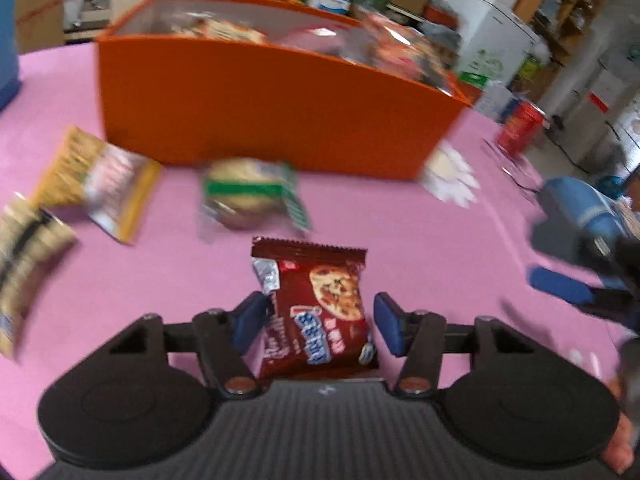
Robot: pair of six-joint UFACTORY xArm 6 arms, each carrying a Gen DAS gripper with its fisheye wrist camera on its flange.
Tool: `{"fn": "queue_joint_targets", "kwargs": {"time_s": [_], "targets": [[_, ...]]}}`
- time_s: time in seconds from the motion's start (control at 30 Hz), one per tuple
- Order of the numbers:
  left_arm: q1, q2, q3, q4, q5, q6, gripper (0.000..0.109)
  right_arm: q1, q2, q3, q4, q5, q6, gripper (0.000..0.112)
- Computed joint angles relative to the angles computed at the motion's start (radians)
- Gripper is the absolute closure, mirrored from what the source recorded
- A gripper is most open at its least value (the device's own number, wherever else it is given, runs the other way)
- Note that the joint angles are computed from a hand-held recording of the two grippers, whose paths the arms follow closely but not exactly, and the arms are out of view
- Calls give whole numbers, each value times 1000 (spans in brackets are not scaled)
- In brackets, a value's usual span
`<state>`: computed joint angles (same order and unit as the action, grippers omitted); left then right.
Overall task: Organize snacks
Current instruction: 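Return both tools to the remaining snacks, then grasp the brown cookie pack with right tool while left grasps beige wafer pack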
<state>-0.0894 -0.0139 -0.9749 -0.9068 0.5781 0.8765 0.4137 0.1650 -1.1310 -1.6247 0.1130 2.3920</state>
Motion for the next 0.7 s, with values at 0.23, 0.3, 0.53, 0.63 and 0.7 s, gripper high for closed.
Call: {"fn": "queue_joint_targets", "kwargs": {"time_s": [0.23, 0.3, 0.53, 0.63, 0.7], "targets": [[-130, -84, 98, -28, -31, 3, 53, -16, -57, 50, -75, 24, 114, 19], [-122, -95, 92, -6, -12, -24, 40, -21, -83, 90, -27, 56, 68, 19], [25, -160, 130, 36, -304, 156, 8, -53, -94, 147, 144, 26, -104, 19], [137, -79, 62, 199, -278, 127, 8, -55, -62, 111, 101, -39, -104, 19], [189, -26, 23, 221, -251, 154, 8, -31, -43, 107, 240, -50, -283, 19]]}}
